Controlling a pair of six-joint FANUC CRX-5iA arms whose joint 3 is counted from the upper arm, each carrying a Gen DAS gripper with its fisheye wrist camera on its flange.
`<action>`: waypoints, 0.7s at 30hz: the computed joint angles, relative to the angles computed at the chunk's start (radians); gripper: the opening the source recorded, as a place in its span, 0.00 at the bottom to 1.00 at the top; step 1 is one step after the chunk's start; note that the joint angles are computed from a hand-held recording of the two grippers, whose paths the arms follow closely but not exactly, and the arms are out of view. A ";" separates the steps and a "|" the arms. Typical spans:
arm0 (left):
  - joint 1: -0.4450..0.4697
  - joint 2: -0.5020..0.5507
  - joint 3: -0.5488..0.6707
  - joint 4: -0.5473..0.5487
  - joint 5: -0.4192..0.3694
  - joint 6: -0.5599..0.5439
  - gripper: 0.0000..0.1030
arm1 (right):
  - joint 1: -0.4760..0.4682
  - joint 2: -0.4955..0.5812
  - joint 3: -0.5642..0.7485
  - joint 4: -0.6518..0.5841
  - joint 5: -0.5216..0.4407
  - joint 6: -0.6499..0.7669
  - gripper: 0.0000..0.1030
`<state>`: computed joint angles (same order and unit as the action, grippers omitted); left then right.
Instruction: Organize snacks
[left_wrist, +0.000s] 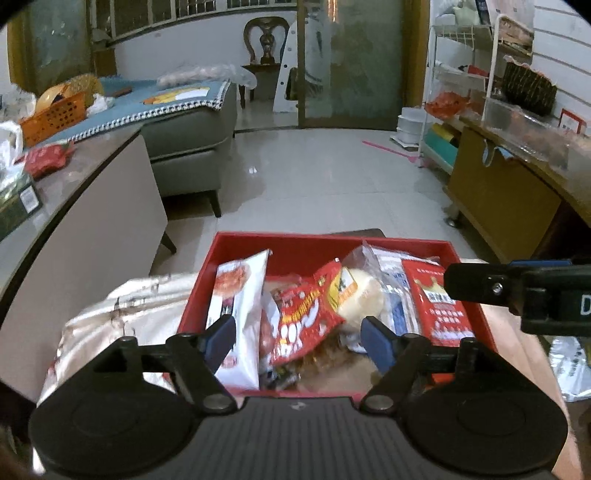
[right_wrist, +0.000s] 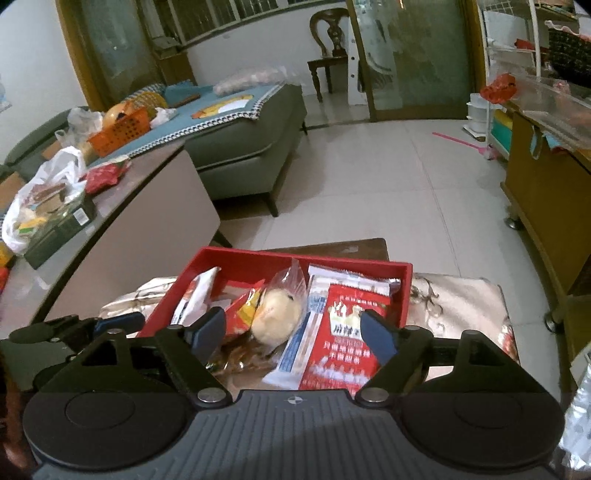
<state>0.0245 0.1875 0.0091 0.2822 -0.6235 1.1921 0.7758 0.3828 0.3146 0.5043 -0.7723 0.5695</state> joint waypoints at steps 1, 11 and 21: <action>0.004 -0.011 -0.013 0.009 -0.006 -0.004 0.68 | 0.006 -0.011 -0.015 0.005 -0.001 -0.014 0.82; 0.046 -0.142 -0.160 0.069 -0.017 -0.010 0.75 | 0.080 -0.117 -0.154 0.059 -0.046 -0.099 0.85; 0.058 -0.243 -0.258 0.069 -0.019 0.002 0.79 | 0.129 -0.163 -0.222 0.067 -0.074 -0.148 0.87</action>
